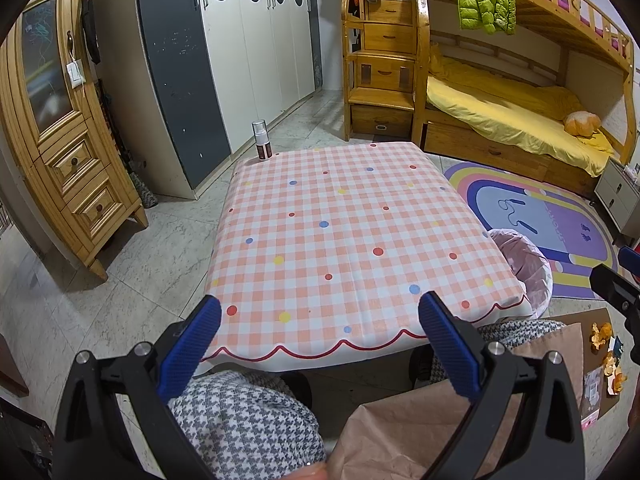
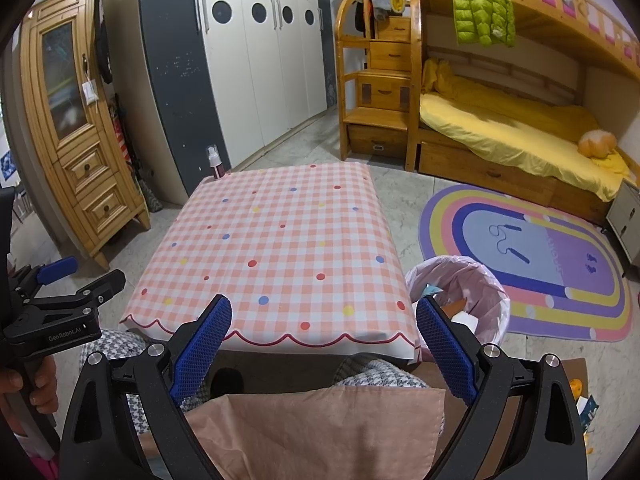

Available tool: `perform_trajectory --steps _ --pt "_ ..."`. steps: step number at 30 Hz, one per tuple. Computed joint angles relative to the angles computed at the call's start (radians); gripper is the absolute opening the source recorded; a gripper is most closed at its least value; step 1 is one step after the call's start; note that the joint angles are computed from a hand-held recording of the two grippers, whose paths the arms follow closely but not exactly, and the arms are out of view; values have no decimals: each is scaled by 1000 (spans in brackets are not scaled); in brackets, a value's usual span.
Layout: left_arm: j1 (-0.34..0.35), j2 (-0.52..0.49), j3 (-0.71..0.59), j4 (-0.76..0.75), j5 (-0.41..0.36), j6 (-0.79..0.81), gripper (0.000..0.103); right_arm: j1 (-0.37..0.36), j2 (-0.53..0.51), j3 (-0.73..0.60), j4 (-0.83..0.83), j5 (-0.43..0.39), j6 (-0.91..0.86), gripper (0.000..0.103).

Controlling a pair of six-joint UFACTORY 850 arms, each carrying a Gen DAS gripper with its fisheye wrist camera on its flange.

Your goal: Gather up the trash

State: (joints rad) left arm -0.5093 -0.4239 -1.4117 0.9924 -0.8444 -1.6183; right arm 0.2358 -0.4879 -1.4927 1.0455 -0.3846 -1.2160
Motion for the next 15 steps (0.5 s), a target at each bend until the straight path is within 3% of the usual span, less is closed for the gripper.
perform_trajectory --steps 15 --pt "0 3 6 -3 -3 -4 96 3 2 9 3 5 0 93"
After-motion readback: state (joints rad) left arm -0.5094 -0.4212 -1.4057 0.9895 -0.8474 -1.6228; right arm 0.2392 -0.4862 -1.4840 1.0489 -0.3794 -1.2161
